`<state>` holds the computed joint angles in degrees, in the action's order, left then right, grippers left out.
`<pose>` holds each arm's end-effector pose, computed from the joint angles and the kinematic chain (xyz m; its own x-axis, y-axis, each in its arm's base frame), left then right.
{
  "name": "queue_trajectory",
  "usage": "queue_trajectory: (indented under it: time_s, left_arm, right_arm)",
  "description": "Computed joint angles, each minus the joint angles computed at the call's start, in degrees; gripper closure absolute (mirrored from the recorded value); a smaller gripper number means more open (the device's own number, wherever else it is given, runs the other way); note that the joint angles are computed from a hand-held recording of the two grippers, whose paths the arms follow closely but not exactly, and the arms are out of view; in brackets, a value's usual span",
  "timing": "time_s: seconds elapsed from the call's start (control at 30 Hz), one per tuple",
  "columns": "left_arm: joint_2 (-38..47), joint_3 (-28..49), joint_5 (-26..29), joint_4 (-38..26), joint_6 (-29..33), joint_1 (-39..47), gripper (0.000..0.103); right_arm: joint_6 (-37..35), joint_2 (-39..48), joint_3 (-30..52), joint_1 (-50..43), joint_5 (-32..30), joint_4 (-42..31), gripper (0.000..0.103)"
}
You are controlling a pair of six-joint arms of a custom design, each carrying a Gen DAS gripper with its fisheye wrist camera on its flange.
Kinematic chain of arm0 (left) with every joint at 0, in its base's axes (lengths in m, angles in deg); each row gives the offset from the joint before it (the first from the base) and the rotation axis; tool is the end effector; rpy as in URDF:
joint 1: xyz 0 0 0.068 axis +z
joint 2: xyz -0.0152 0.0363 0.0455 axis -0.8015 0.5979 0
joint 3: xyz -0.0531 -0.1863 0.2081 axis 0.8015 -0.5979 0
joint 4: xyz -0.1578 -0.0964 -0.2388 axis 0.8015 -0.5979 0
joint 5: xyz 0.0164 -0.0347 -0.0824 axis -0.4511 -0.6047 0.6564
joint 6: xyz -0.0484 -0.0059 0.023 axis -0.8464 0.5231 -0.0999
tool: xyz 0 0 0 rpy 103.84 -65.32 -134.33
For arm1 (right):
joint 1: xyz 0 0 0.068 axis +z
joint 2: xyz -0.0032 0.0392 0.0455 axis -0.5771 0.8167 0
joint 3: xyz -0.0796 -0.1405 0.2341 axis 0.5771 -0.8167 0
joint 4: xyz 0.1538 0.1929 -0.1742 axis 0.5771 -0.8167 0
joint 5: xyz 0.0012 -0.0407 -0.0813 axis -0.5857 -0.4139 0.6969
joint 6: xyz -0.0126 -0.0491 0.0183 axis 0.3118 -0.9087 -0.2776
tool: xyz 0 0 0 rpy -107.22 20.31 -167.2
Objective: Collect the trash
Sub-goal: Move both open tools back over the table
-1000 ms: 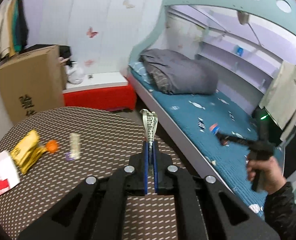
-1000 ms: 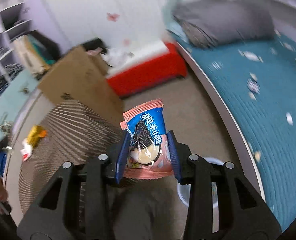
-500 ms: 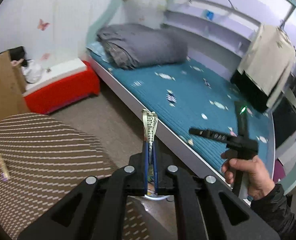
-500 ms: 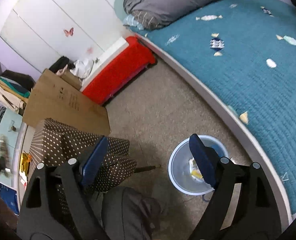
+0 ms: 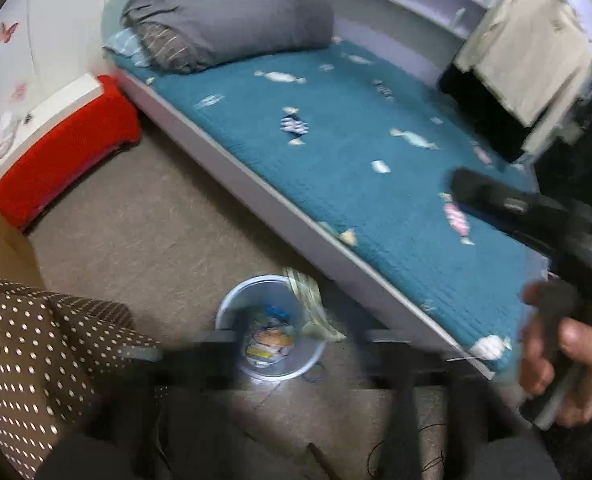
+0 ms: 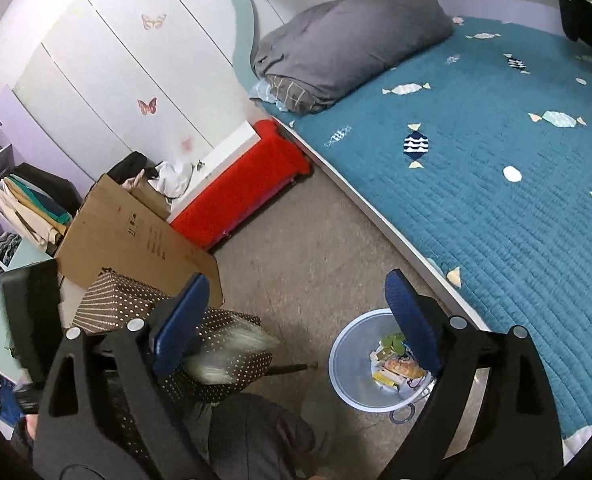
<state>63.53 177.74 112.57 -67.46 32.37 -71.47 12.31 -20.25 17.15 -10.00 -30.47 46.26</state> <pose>0.3974 -0.1495 0.2055 -0.2477 0.8450 -0.4739 0.9659 0.1775 -0.1884 0.1549 0.0494 0.2090 -0.1189 0.8162 -0.5654 0.6879 0.4783 0.5459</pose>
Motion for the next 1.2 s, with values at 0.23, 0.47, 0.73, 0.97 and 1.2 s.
queue_trajectory:
  time_s: [0.23,0.47,0.73,0.97,1.2]
  left_arm:
    - [0.4,3.3,3.7,0.9,-1.8,4.4,0.013]
    - [0.2,7.9,7.6,-1.8,1.1,11.1,0.011]
    - [0.0,14.3,15.0,-6.9,4.2,18.4,0.011]
    - [2.4,22.4,20.2,-11.8,6.0,24.5,0.010]
    - [10.1,36.1,23.6,-16.7,5.4,31.0,0.010]
  right_arm:
    - [0.2,4.7,2.3,2.0,0.6,1.2,0.010]
    - [-2.1,12.5,7.6,2.3,-0.2,3.7,0.007]
    - [-9.4,22.7,17.5,3.6,-0.5,6.9,0.006]
    - [-16.7,33.9,29.2,4.8,-1.9,9.3,0.006]
    - [-23.3,45.6,42.0,5.7,-4.3,10.3,0.006]
